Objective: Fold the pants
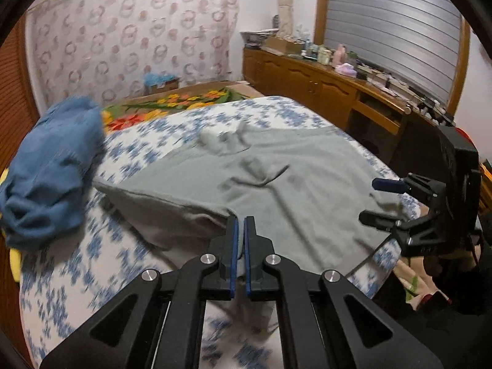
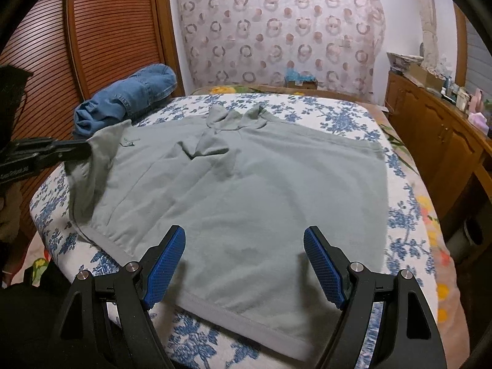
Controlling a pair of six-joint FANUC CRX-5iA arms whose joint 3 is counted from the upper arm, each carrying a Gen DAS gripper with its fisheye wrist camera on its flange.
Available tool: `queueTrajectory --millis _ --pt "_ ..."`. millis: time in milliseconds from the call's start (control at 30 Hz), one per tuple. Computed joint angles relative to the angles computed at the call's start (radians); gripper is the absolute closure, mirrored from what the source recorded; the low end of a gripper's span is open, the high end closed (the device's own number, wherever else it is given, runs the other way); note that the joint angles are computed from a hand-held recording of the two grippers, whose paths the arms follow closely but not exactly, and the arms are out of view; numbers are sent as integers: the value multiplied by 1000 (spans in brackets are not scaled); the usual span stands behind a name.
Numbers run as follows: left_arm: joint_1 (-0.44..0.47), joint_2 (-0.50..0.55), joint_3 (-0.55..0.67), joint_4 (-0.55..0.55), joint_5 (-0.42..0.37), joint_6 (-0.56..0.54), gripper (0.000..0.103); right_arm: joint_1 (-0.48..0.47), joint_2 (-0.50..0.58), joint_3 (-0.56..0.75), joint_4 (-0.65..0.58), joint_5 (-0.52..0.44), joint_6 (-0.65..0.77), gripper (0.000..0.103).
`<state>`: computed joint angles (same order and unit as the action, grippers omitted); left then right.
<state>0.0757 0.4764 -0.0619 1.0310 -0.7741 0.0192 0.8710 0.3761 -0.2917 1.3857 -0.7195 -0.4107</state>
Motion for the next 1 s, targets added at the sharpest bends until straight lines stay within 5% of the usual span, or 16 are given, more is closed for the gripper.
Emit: queueTrajectory --millis 733,800,867,1000 --pt "-124 22 90 -29 -36 69 98 18 -82 -101 11 -82 -77 22" --pt "-125 17 82 -29 -12 74 92 19 -78 -97 9 -83 -76 22" --pt "-123 12 69 -9 1 63 63 17 -74 -93 8 -81 -73 22" --pt "-113 5 40 48 22 17 33 16 -72 -89 14 -78 -68 22"
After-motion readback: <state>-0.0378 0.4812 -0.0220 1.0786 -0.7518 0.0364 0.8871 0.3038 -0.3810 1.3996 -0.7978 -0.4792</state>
